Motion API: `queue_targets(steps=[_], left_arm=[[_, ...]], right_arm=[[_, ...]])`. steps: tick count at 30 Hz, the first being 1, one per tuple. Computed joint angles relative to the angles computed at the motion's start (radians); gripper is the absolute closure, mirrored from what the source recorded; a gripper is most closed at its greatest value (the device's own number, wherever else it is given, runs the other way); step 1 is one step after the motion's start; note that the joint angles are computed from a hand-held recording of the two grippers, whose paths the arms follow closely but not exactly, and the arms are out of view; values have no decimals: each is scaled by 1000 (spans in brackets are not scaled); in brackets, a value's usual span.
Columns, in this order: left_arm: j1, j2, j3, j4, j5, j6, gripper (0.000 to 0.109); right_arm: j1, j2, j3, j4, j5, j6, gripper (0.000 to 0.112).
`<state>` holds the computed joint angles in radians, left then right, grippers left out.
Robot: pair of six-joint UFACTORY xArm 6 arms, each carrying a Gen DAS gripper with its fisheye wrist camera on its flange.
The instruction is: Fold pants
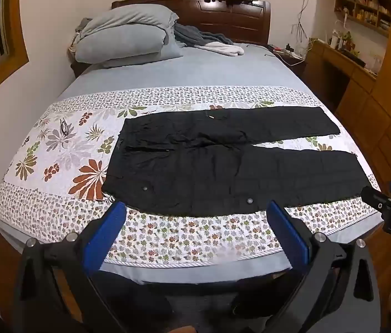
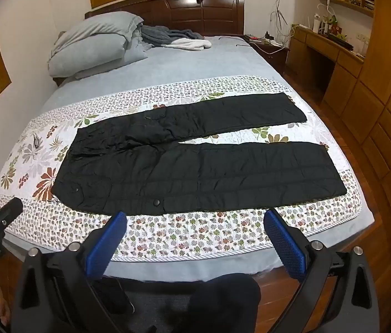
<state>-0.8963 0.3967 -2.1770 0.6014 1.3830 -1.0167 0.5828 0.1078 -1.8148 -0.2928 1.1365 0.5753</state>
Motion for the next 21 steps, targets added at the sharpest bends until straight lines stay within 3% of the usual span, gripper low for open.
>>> queue_targets(steps=[11, 21], left_arm=[[0, -38, 72, 2, -36, -22, 8], [0, -13, 24, -1, -10, -9, 8]], right_arm=[[-1, 2, -1, 0, 1, -2, 13], [-4, -2, 8, -2, -5, -2, 13]])
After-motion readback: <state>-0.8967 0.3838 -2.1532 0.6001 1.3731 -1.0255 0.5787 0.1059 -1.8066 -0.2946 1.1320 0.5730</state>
